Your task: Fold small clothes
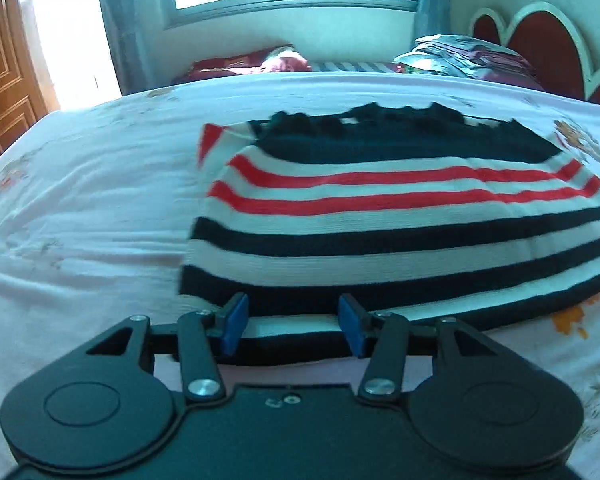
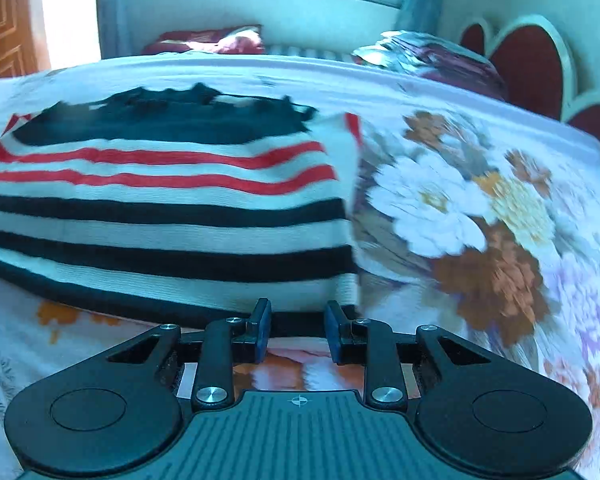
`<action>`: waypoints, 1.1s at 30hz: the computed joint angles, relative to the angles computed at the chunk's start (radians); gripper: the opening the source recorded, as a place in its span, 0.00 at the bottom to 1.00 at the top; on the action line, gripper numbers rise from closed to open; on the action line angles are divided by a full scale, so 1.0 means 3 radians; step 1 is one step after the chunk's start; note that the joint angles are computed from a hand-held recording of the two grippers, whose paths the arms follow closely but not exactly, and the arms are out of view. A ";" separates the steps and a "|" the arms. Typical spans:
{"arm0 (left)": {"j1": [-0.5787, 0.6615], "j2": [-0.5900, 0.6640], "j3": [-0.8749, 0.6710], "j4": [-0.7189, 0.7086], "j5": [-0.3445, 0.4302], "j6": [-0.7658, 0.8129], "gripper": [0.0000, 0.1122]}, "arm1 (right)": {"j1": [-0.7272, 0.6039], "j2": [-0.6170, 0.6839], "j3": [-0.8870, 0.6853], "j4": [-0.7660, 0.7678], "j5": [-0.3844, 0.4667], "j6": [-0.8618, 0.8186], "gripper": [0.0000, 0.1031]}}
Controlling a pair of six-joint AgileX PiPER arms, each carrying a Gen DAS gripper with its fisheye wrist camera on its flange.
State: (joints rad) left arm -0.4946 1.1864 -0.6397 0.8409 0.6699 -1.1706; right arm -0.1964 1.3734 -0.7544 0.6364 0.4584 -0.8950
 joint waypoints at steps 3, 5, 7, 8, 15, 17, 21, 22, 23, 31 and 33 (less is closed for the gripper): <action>0.0220 -0.0153 0.0005 -0.0307 -0.0135 0.0332 0.39 | -0.0155 0.0012 -0.0085 0.0200 0.0234 -0.0328 0.27; -0.0026 -0.0185 -0.0080 -0.0221 0.0031 0.0103 0.38 | 0.0091 -0.0158 -0.0050 -0.0073 0.0059 0.0024 0.27; -0.0282 -0.0187 -0.0119 -0.0153 -0.0007 -0.0138 0.39 | 0.0219 -0.0348 -0.0036 0.0174 0.0235 0.0015 0.27; -0.0454 -0.0097 -0.0174 -0.0073 0.0022 -0.0285 0.40 | 0.0320 -0.0367 -0.0051 0.0334 0.0357 -0.0050 0.27; -0.0779 0.0433 -0.0426 -0.0190 -0.0233 -0.0620 0.39 | 0.1099 -0.0234 0.0017 0.0698 0.0366 -0.0144 0.25; -0.0746 0.0502 -0.0396 -0.0221 -0.0261 -0.0554 0.40 | 0.1193 -0.0090 0.0000 0.0638 0.0334 -0.0048 0.20; -0.0738 0.0398 -0.0373 -0.0233 -0.0233 -0.0468 0.39 | 0.1198 -0.0038 -0.0006 0.0604 0.0271 -0.0064 0.14; -0.0765 0.0349 -0.0343 -0.0112 -0.0198 -0.0613 0.39 | 0.1168 -0.0095 0.0006 0.0647 0.0274 -0.0085 0.10; -0.0761 0.0336 -0.0327 -0.0092 -0.0178 -0.0652 0.39 | 0.1087 -0.0141 0.0036 0.0806 0.0302 -0.0198 0.10; -0.0783 0.0447 -0.0426 -0.0172 -0.0069 -0.0563 0.39 | 0.1103 -0.0102 -0.0016 0.0647 0.0283 -0.0003 0.09; -0.0780 0.0477 -0.0407 -0.0145 -0.0093 -0.0581 0.40 | 0.1154 -0.0028 -0.0036 0.0535 0.0277 0.0124 0.09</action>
